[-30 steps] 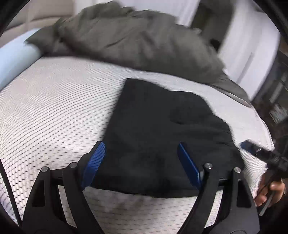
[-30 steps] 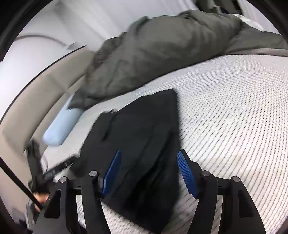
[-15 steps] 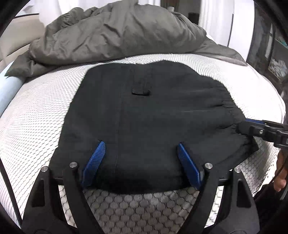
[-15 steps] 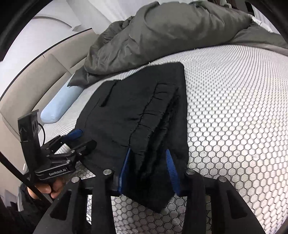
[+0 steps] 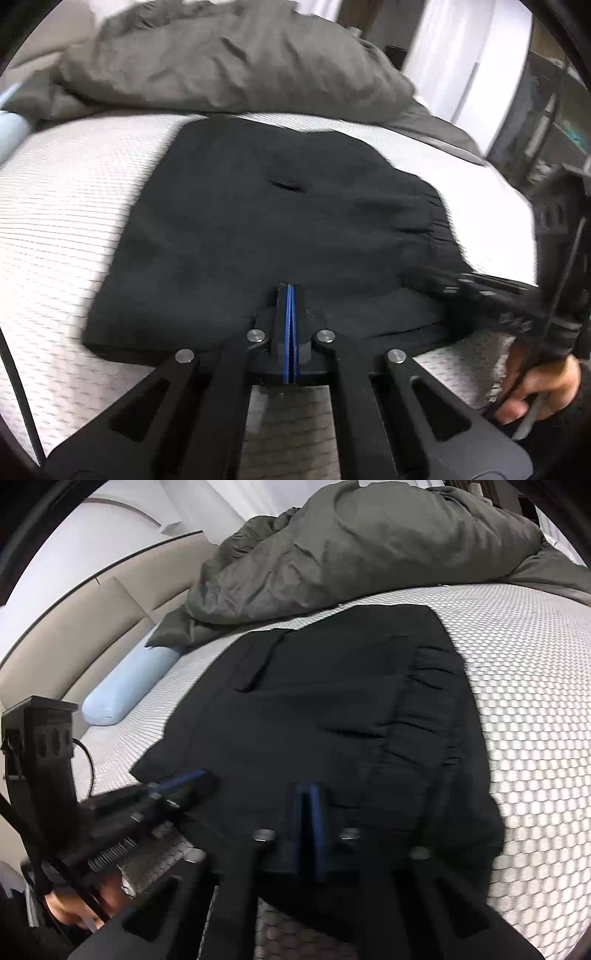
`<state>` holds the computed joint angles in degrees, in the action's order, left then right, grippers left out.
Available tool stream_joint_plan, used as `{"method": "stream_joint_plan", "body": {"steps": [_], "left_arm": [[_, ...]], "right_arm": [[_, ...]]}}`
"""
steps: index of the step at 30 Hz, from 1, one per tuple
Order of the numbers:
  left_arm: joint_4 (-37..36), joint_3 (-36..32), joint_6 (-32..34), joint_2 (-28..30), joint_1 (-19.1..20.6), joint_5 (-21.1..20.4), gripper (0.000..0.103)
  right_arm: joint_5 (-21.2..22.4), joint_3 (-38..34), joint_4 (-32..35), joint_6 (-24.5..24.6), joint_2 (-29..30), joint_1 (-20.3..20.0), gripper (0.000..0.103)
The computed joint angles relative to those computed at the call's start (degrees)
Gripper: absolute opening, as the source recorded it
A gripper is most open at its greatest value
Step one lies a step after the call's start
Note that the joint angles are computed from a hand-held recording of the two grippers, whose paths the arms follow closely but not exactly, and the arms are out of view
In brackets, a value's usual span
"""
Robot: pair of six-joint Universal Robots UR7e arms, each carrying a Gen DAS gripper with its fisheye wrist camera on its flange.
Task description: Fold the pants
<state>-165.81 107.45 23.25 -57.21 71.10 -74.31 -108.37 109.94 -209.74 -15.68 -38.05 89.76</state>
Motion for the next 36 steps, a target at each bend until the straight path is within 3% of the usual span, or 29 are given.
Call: {"method": "stream_joint_plan", "body": {"steps": [3, 5, 8, 13, 17, 19, 22, 26, 30, 32, 36], "left_arm": [[4.2, -3.62, -3.43, -0.19, 2.52, -3.21, 0.0], [1.19, -3.49, -3.28, -0.27, 2.24, 0.2, 0.0], [2.43, -4.31, -5.33, -0.68, 2.59, -1.99, 0.0], [4.23, -4.96, -2.45, 0.85, -0.31, -2.85, 0.0], [10.98, -11.65, -2.07, 6.24, -2.27, -0.81, 0.0], [14.65, -15.3, -3.28, 8.87, -1.75, 0.15, 0.0], [18.26, -18.07, -4.09, 9.39, 0.38, -3.33, 0.0], [18.43, -18.76, -5.49, 6.94, 3.19, -6.76, 0.0], [13.52, -16.97, -6.69, 5.67, 3.27, -1.23, 0.0], [13.3, -16.6, -6.86, 5.03, 3.01, -1.97, 0.001], [15.09, -18.92, -2.22, 7.22, 0.52, -3.02, 0.001]], "right_arm": [[1.09, 1.6, -1.62, 0.54, -0.82, -0.89, 0.0], [1.47, 2.27, -2.22, 0.1, -0.98, -1.15, 0.0], [0.93, 2.53, -2.79, -0.64, -0.9, -0.95, 0.0], [1.13, 2.65, -2.1, -0.59, -1.79, 0.36, 0.012], [-1.96, -3.19, 6.02, -2.34, -1.22, 3.0, 0.012], [-1.07, -7.5, 11.94, -1.46, -0.41, 2.89, 0.012], [-4.17, -12.47, 19.93, 0.58, 1.43, 2.15, 0.007], [-8.25, -9.3, 13.97, -2.5, 0.42, 1.6, 0.004], [-4.24, -5.75, 13.5, -1.34, -2.64, -0.47, 0.004], [-5.49, -6.22, 13.36, -2.34, -2.17, 0.29, 0.01], [-2.81, -9.37, 16.48, -4.26, -1.88, 2.21, 0.025]]}}
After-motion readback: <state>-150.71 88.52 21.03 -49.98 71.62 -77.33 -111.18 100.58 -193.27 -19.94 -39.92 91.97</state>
